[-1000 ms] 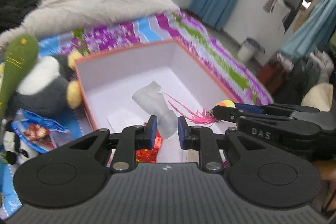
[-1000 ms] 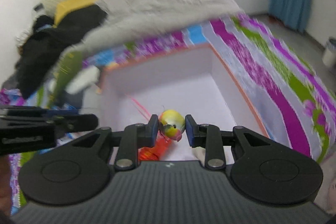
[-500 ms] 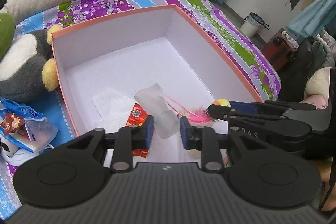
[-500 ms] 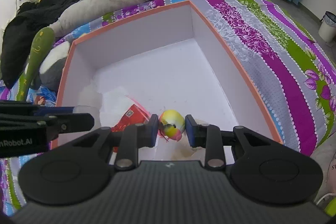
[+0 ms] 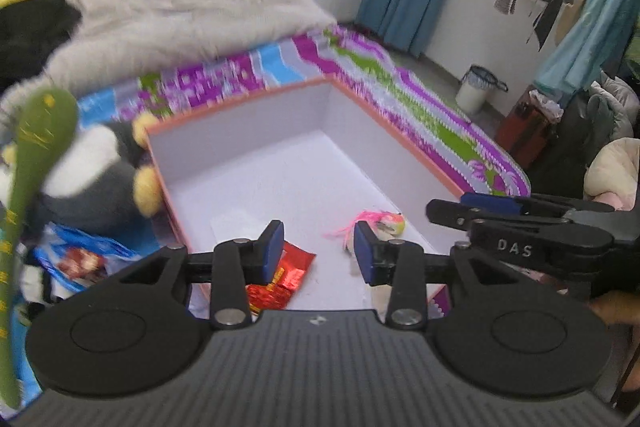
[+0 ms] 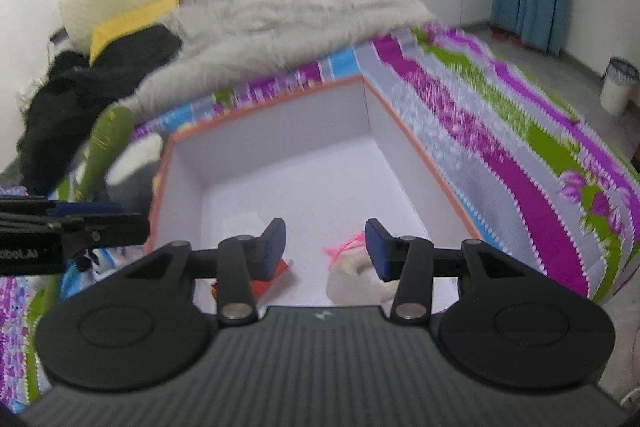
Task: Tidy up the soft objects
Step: 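Withdraw both tools from the pink box back toward the clutter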
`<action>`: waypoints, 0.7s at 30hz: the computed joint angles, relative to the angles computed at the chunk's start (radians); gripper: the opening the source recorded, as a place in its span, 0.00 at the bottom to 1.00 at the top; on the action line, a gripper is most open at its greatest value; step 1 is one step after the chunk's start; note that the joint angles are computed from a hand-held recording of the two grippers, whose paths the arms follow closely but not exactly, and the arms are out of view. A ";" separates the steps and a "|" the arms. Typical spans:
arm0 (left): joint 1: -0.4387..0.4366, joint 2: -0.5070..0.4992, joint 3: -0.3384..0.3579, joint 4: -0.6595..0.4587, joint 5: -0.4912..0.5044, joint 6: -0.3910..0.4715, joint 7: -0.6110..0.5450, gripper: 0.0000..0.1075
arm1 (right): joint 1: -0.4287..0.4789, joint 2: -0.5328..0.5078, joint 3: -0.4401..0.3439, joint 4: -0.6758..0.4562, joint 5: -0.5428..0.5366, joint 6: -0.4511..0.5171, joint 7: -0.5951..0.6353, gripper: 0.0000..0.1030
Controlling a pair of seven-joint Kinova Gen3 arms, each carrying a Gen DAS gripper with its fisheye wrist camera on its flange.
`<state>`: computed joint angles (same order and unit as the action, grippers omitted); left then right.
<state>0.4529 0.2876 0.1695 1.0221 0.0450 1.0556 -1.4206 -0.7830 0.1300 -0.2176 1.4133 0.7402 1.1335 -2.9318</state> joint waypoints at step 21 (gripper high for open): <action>-0.135 -0.498 0.006 0.506 0.052 -0.245 0.014 0.45 | -0.291 0.010 -0.122 -0.026 0.364 0.210 -0.248 0.46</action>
<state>0.3180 -0.2108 0.1754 1.5277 0.0970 0.8102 -1.4064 -1.0742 0.1402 -0.3399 1.3875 1.1044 1.3436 -3.1793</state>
